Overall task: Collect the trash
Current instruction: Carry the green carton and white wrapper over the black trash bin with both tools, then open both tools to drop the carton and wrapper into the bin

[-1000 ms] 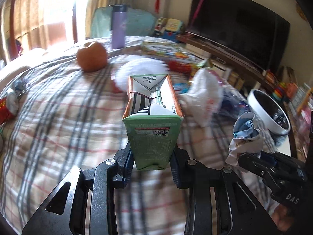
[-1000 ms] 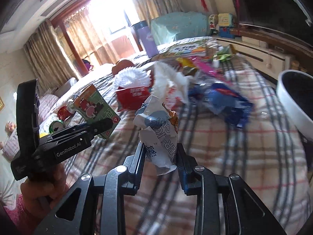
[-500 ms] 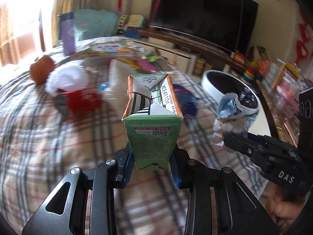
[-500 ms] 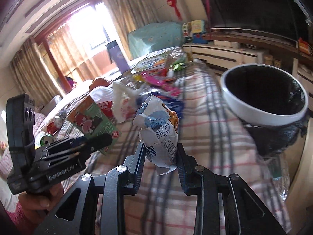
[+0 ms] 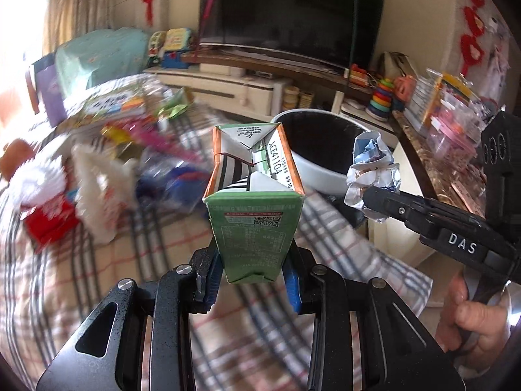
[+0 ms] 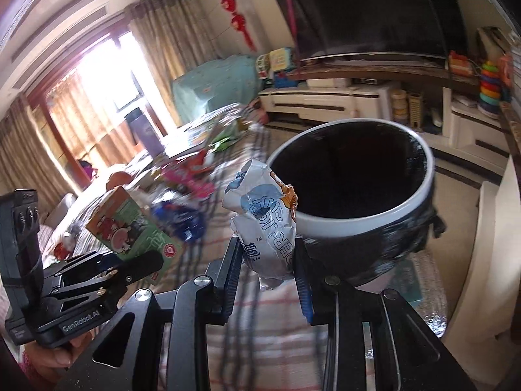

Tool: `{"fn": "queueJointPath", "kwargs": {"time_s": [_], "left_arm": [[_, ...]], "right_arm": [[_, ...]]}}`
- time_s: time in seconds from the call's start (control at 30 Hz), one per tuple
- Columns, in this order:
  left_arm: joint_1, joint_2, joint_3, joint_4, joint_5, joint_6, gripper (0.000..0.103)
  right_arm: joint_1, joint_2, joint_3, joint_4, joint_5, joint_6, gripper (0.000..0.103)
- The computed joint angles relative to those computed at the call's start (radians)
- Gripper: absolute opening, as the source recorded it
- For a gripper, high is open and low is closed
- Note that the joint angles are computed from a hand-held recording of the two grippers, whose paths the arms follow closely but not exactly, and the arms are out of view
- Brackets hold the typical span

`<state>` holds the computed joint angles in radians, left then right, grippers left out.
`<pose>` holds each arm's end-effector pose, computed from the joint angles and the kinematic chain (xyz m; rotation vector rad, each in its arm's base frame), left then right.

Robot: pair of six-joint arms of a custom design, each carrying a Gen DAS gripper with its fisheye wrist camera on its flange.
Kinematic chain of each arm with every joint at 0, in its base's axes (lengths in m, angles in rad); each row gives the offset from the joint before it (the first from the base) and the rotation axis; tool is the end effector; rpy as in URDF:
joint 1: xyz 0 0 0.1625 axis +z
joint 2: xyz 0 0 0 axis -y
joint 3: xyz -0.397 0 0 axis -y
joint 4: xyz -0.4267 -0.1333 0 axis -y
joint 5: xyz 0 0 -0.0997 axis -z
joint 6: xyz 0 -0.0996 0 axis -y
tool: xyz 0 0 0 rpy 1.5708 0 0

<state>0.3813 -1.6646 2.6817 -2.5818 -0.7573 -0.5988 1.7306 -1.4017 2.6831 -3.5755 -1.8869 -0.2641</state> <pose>-0.1894 -0.2975 0.1258 0.7310 2.3914 -0.8351 0.1529 -0.3055 0.1399 0.3984 -2.6058 0.9722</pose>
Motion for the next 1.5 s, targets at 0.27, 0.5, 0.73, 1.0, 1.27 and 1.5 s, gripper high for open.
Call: {"fn": "queueJointPath", "kwargs": {"time_s": [0.27, 0.5, 0.73, 1.0, 1.27, 1.5], "left_arm": [[0.051, 0.215, -0.099, -0.189, -0.022, 0.133, 0.031], [0.082, 0.33, -0.174, -0.274, -0.036, 0.205, 0.031], [0.113, 0.408, -0.244, -0.331, -0.056, 0.263, 0.031], [0.153, 0.491, -0.318, -0.358, -0.072, 0.311, 0.031], [0.177, 0.558, -0.374, -0.356, -0.089, 0.337, 0.031], [0.194, 0.58, -0.397, -0.339, -0.1, 0.333, 0.035]], "right_arm": [[-0.055, -0.067, -0.017, 0.04, -0.004, -0.028, 0.032], [-0.096, -0.096, -0.042, 0.068, 0.002, -0.044, 0.032], [-0.13, -0.105, -0.079, 0.099, 0.016, -0.061, 0.032], [-0.154, -0.09, -0.127, 0.129, 0.021, -0.07, 0.033], [-0.168, -0.08, -0.157, 0.153, 0.012, -0.078, 0.034], [-0.176, -0.072, -0.174, 0.184, 0.013, -0.083, 0.04]]}}
